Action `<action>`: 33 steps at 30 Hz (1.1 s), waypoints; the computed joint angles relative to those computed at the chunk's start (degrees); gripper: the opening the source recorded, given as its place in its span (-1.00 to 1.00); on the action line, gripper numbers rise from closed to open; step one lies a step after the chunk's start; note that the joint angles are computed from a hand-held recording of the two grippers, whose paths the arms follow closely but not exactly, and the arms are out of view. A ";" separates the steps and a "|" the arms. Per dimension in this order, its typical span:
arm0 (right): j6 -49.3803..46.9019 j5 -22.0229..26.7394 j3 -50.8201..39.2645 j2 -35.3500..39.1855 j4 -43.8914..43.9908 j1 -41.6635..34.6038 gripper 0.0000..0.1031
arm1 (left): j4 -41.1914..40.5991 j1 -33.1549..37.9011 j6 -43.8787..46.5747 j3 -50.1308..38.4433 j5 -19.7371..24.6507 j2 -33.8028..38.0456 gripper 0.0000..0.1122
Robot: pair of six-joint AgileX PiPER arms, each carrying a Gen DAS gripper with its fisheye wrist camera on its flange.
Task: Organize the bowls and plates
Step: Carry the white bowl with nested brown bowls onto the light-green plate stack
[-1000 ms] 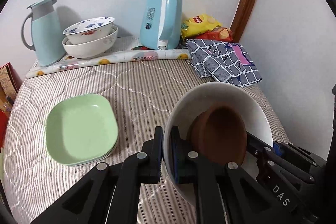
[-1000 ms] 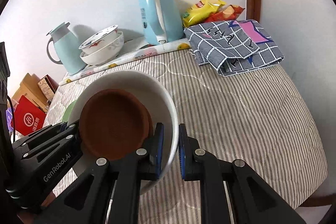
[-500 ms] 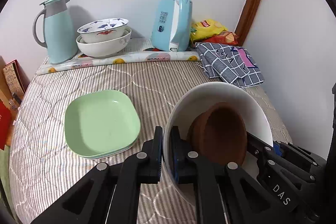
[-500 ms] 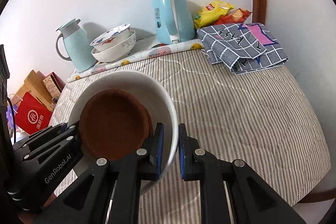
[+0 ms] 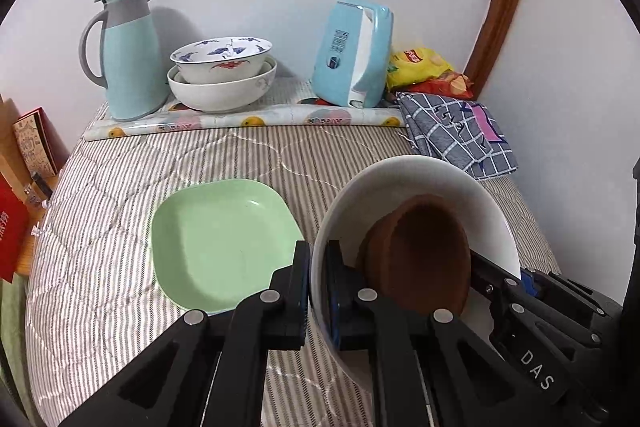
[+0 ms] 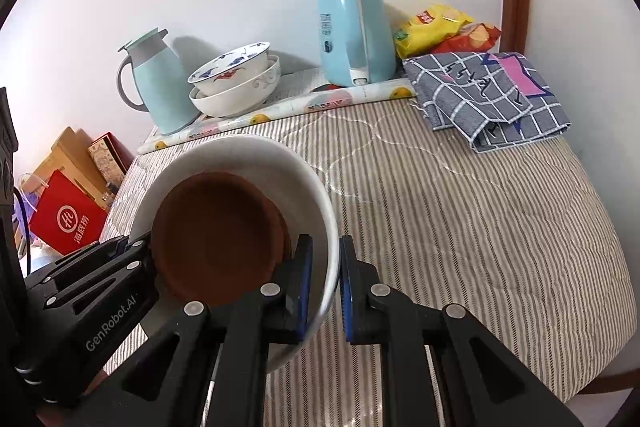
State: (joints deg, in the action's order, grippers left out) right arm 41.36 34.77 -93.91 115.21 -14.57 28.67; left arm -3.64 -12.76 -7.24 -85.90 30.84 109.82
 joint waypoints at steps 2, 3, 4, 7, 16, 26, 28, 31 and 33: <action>-0.31 0.54 -1.45 0.80 0.33 0.15 -0.76 | -0.27 0.48 0.37 -0.38 0.16 0.14 -0.85; -0.46 0.72 -2.10 1.19 0.43 0.23 -0.76 | -0.48 0.79 0.74 -0.49 0.16 0.19 -0.85; -0.58 0.91 -2.80 1.60 0.48 0.36 -0.76 | -0.57 0.97 0.91 -0.57 0.17 0.23 -0.85; -0.83 1.33 -4.34 2.58 0.62 0.65 -0.76 | -1.03 1.72 1.47 -0.76 0.12 0.45 -0.85; -3.91 3.58 -10.55 6.96 3.24 1.06 -0.76 | -1.81 3.76 2.22 -1.99 0.48 2.20 -0.85; -7.46 6.81 -19.68 13.09 6.48 1.45 -0.76 | -1.84 6.15 2.47 -4.55 1.44 4.76 -0.85; -8.40 7.84 -22.43 14.79 7.18 1.55 -0.76 | -1.57 6.65 2.26 -5.34 1.67 5.42 -0.85; -9.83 9.72 -27.06 17.57 8.37 1.58 -0.76 | -1.02 7.26 2.05 -6.76 2.23 6.54 -0.85; -10.70 11.04 -30.01 19.25 8.94 1.58 -0.76 | -0.74 7.67 1.92 -7.70 2.53 7.33 -0.85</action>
State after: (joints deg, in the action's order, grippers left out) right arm 30.65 45.81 -123.92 134.46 -5.64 30.25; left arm -4.39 -5.09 -5.32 -93.60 33.36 117.15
